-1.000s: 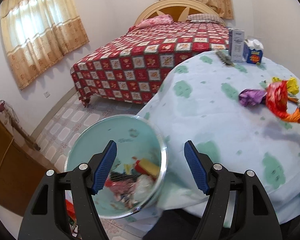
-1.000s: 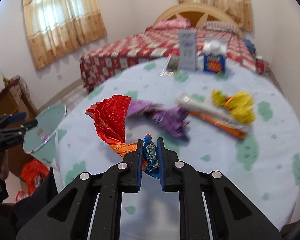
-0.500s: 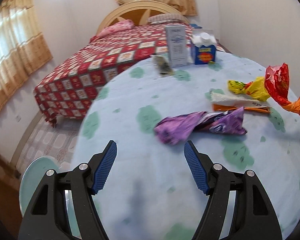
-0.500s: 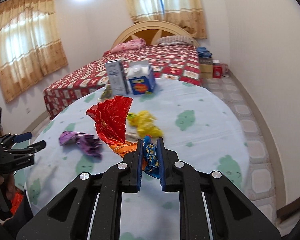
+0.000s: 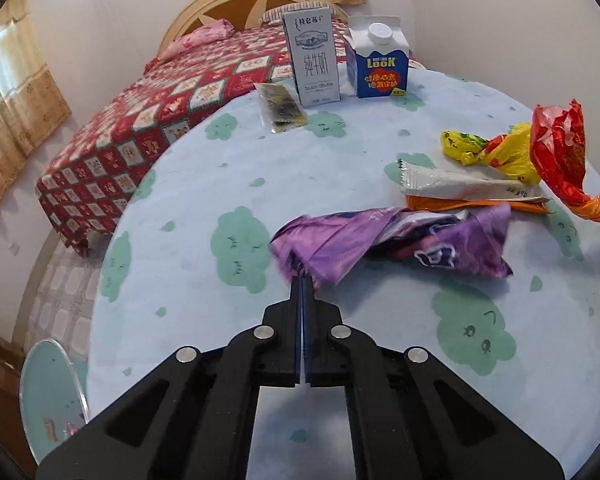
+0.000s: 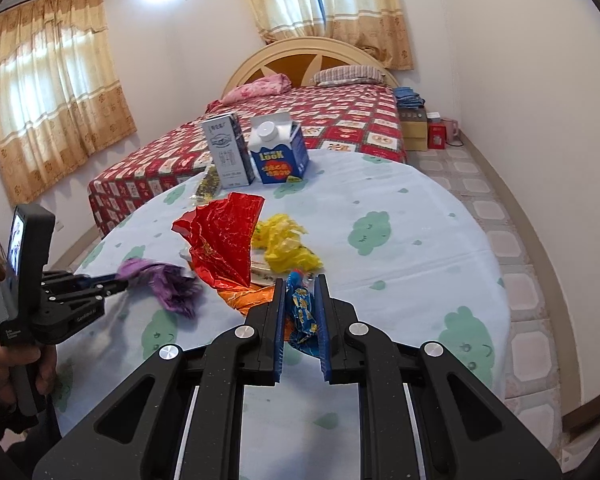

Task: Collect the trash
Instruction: 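Lift the blue wrapper with the right gripper while the left moves toward the purple wrapper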

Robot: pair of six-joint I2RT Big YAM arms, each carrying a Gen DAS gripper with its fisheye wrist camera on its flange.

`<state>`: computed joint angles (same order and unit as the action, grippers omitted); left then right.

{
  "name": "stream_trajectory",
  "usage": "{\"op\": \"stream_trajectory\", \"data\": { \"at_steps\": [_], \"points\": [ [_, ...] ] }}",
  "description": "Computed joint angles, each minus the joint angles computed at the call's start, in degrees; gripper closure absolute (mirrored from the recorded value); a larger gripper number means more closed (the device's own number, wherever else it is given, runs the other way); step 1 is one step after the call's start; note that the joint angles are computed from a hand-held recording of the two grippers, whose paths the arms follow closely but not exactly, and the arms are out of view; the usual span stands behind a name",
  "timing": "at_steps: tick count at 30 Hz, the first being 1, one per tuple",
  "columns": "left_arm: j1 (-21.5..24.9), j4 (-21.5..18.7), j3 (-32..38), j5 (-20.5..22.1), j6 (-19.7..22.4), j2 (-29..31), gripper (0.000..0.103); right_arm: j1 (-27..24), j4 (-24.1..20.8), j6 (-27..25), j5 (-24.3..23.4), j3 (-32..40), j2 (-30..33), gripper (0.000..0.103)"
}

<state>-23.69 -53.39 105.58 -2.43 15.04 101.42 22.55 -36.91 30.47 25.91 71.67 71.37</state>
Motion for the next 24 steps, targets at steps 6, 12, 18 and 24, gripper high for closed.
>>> {"op": "stream_trajectory", "data": {
  "at_steps": [6, 12, 18, 24],
  "points": [
    [1.7, 2.2, -2.6, 0.1, 0.7, -3.3, 0.103, 1.2, -0.3, -0.6, 0.5, 1.7, 1.3, 0.088],
    [3.3, 2.3, -3.7, 0.8, 0.5, -5.0, 0.085, 2.0, -0.7, -1.4, 1.5, 3.5, 2.6, 0.088],
    [2.5, 3.3, -1.7, 0.5, -1.3, -3.6, 0.044, 1.6, -2.7, 0.5, 3.7, 2.3, 1.1, 0.088],
    [0.1, 1.2, 3.3, 1.3, -0.4, 0.7, 0.043, 0.3, -2.3, 2.2, 3.9, -0.3, -0.9, 0.088]
  ]
}}
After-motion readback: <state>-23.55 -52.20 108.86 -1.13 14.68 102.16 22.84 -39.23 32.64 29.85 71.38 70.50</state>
